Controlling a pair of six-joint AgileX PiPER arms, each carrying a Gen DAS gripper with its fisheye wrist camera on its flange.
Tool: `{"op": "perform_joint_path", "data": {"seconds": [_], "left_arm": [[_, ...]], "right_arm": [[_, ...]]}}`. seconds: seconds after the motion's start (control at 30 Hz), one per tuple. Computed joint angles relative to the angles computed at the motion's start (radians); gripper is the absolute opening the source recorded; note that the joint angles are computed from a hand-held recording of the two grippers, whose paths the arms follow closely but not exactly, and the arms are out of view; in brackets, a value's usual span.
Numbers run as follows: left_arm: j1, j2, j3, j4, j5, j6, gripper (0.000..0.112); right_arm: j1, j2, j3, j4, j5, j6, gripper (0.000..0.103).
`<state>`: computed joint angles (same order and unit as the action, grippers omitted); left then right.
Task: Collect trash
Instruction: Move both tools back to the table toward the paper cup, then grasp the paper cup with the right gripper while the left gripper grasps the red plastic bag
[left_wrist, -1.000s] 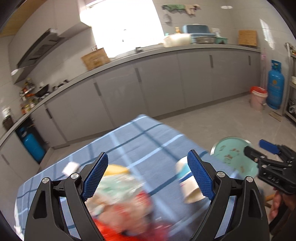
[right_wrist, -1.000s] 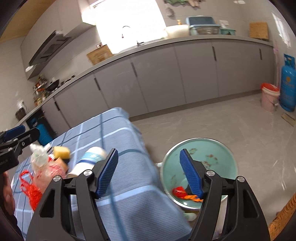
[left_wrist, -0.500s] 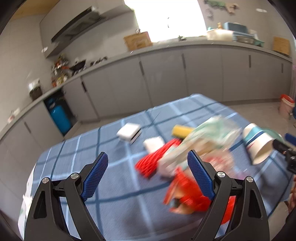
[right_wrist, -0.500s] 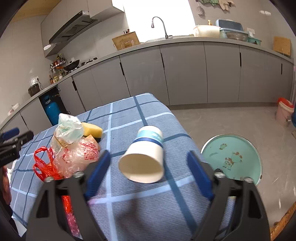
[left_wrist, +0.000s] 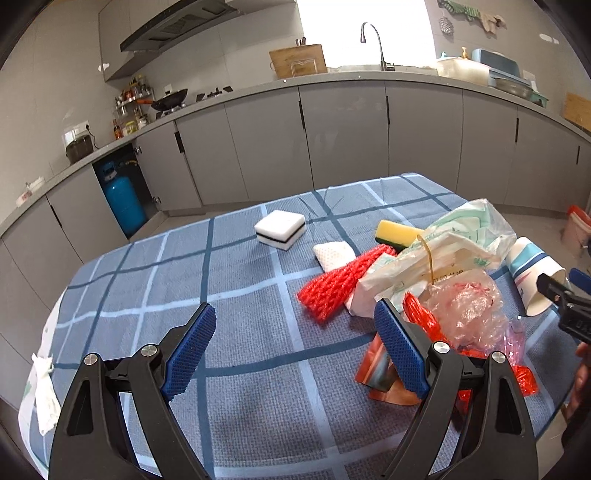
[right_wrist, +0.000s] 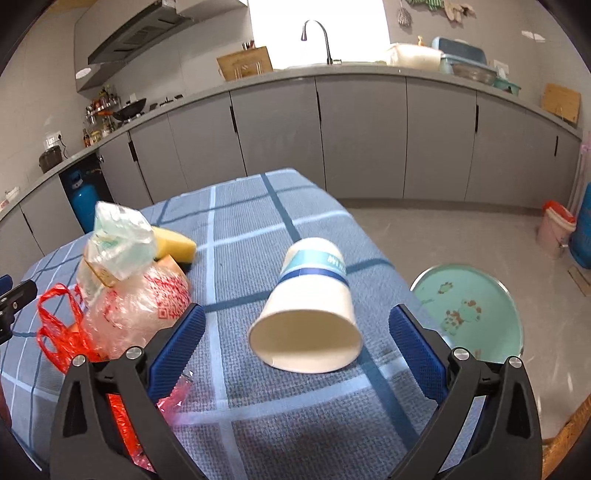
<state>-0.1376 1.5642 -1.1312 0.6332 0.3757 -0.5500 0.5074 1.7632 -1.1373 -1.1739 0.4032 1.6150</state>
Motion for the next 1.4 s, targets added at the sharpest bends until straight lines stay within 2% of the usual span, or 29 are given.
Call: {"op": "perform_joint_path", "data": {"seconds": [0.2,0.27,0.33,0.53,0.63,0.77,0.97,1.13,1.17,1.27,1.33,1.37,1.4], "left_arm": [[-0.01,0.013,0.0,0.006,-0.002,-0.022,0.086],[-0.01,0.016,-0.007,-0.031,-0.005,0.005,0.086],[-0.021,0.029,-0.023,-0.052,-0.003,0.025,0.086],[-0.07,0.048,-0.058,-0.05,-0.014,0.041,0.086],[-0.076,0.052,-0.078,-0.073,-0.005,0.056,0.086],[-0.074,0.012,-0.034,-0.086,-0.009,0.068,0.086],[-0.061,-0.053,0.066,-0.21,-0.011,0.161,0.086],[-0.118,-0.029,0.072,-0.145,-0.021,0.089,0.084],[-0.122,-0.019,0.062,-0.166,-0.016,0.106,0.081],[-0.112,0.005,0.042,-0.301,-0.014,0.223,0.058],[-0.102,0.017,0.029,-0.414,0.001,0.327,0.033],[-0.1,0.013,0.032,-0.44,0.003,0.352,0.026],[-0.101,0.008,0.035,-0.444,0.003,0.359,0.014]], "right_arm": [[-0.025,0.023,-0.007,0.055,-0.044,-0.04,0.096],[-0.039,0.027,-0.01,0.118,-0.077,-0.106,0.076],[-0.047,0.027,-0.004,0.158,-0.102,-0.147,0.067],[-0.049,0.004,0.039,0.04,-0.141,-0.032,0.065],[-0.05,-0.022,0.07,-0.082,-0.162,0.088,0.065],[-0.03,-0.065,0.103,-0.183,-0.154,0.175,0.064],[0.021,-0.126,0.17,-0.33,-0.105,0.3,0.063],[0.057,-0.128,0.19,-0.369,-0.089,0.33,0.063],[0.061,-0.133,0.195,-0.381,-0.086,0.341,0.062],[0.063,-0.15,0.211,-0.429,-0.084,0.388,0.062],[0.065,-0.157,0.218,-0.454,-0.083,0.411,0.062],[0.068,-0.16,0.222,-0.469,-0.08,0.425,0.062],[0.07,-0.163,0.225,-0.484,-0.078,0.438,0.062]]}}
